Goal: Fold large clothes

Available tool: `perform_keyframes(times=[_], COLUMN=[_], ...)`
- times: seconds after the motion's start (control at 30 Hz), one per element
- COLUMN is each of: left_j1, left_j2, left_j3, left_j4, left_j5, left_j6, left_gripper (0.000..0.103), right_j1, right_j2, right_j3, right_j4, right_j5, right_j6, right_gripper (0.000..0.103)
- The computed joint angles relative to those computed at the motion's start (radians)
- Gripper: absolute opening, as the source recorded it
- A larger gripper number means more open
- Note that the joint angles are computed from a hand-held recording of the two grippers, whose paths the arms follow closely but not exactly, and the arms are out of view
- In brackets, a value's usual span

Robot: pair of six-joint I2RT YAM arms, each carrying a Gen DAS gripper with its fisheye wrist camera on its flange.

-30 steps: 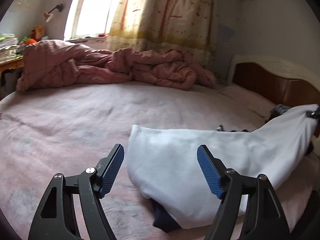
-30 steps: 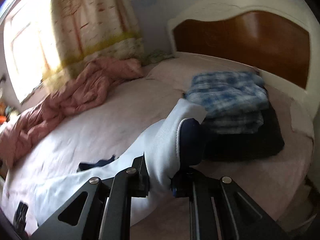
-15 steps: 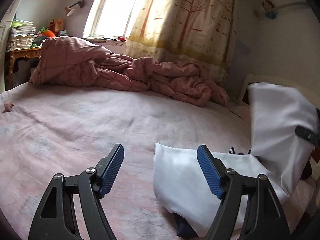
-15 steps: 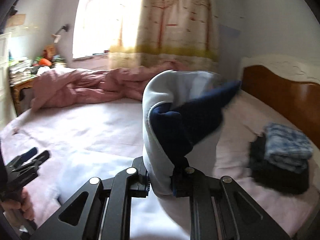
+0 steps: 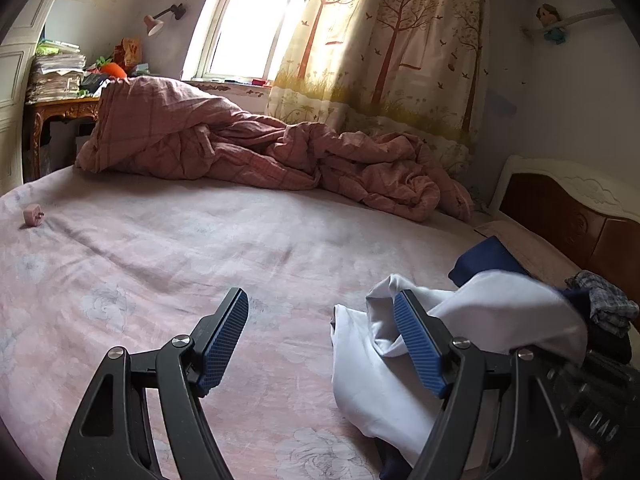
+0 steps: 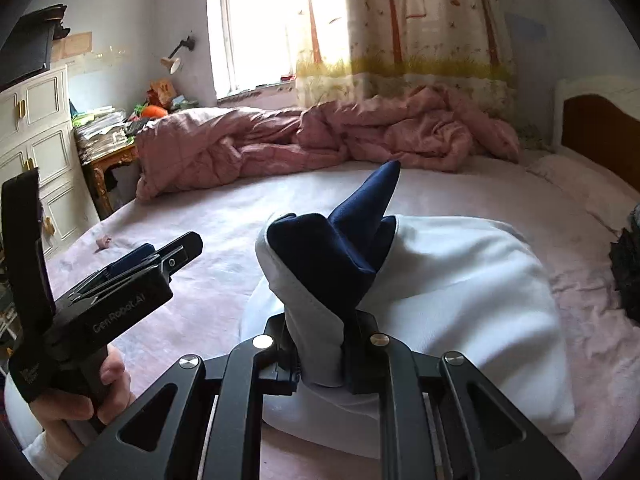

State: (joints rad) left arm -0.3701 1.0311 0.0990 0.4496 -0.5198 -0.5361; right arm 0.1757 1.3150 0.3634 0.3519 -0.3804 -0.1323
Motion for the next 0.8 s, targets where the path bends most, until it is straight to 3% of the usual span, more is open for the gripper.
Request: perform_keyframes(times=[0.17,0.27,0.37,0.4,0.47,0.53,0.6,0.7,0.77,0.8], left_j1=[0.031,-0.018,-0.016,0.0,0.017,0.013,0.003,-0.006,-0.008,0.002], left_j2=[-0.008,0.019,0.038,0.029,0.021,0.026,0.034,0.034,0.029,0.032], left_j3=[-0.006,0.013,0.011,0.004,-0.006,-0.007,-0.009,-0.023,-0.044,-0.072], left_j4=[-0.003,-0.028,-0.01,-0.006,0.009,0.018,0.033,0.071,0.128,0.205], left_j5=[0.024,-0.101,-0.113,-0.083,-0.046,-0.05,-0.057,-0.032,0.03,0.109], left_j6=[-0.011,-0.02,-0.008,-0.011,-0.014,-0.007,0.0,0.013,0.032,0.046], left_gripper=[0.074,0.076,0.076,0.076,0.076,0.076,0.079,0.082,0.088,0.095], right_j1=[-0.062,-0.021,0.041,0.024,-0.007,-0.043,-0.091,-0.142,-0.203,-0.274], right_j2=[0.001,0.068,0.218,0.258,0.27,0.234,0.188,0.074,-0.012,-0.048], right_j3=[0.043,0.045,-0.045,-0.093,-0.142,-0.143,-0.158,-0.238,-0.256,-0.251], right_j4=[-0.027,-0.061,0.118,0.222,0.317,0.258,0.223,0.291,0.259,0.226], right_j5=[-0.093,-0.051,0.071,0.064,0.055,0.003,-0.086,-0.079,-0.096,-0.14], right_j6=[0.082,-0.025,-0.099,-0.104,-0.091,-0.1,-0.103,-0.109,-0.097,-0.097], right_gripper=[0.017,0.021,0.024,0.026,0.034,0.07,0.073,0.073,0.074,0.074])
